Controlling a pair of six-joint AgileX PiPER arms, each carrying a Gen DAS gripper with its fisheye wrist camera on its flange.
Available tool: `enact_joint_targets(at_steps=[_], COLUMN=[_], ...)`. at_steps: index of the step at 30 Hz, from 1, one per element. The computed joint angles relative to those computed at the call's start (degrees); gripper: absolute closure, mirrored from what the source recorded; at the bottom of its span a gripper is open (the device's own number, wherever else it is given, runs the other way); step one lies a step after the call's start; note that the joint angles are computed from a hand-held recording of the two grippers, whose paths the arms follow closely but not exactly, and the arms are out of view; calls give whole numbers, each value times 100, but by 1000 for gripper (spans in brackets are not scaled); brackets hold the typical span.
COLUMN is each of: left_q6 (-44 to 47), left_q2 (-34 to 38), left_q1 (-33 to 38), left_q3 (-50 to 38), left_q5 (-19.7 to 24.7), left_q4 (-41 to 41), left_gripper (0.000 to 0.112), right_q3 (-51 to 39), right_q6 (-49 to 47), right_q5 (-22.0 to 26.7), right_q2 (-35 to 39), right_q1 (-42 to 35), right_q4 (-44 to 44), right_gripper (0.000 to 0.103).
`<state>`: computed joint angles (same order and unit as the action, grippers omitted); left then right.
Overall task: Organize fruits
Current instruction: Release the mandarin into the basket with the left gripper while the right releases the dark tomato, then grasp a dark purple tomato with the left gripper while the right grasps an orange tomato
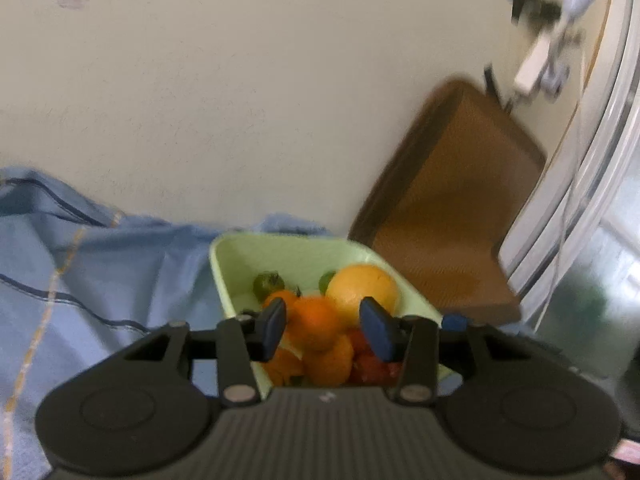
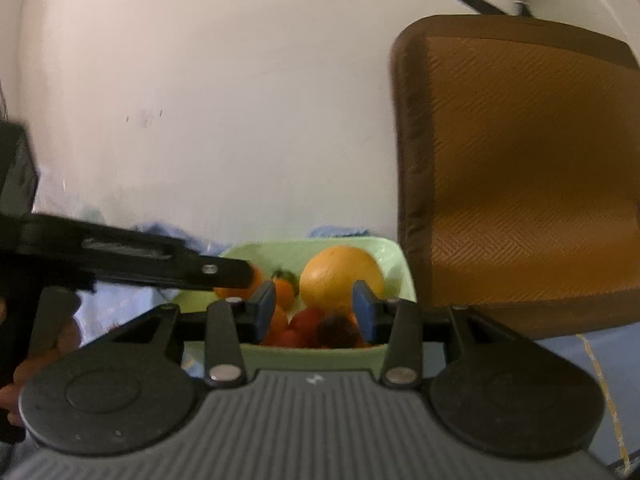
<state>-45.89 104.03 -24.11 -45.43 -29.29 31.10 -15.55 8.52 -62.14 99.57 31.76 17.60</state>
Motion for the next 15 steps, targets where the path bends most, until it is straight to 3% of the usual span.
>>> enact_joint_targets(at_steps=[5, 8, 10, 12, 15], left_q6=[134, 759, 757, 90, -212], left_q2=[-1081, -1550, -1616, -1487, -1257], left_q1=[817, 1219, 1516, 1934, 2053], left_q3=[1458, 2129, 2306, 2342, 2257], left_q5=[-903, -831, -689, -818, -933], left_q4=[-153, -675, -579, 252, 784], left_gripper=[67, 67, 67, 67, 67], right_q3=[285, 380, 323, 81, -634], right_q6=[317, 607, 252, -243, -1703], right_q5=[-375, -307, 52, 645, 1573], right_q2=[-121, -356, -578, -652, -312], right_q1=[163, 185, 654, 1212, 2015], right_q4=[148, -511, -575, -374, 798], right_gripper=[58, 58, 58, 59, 59])
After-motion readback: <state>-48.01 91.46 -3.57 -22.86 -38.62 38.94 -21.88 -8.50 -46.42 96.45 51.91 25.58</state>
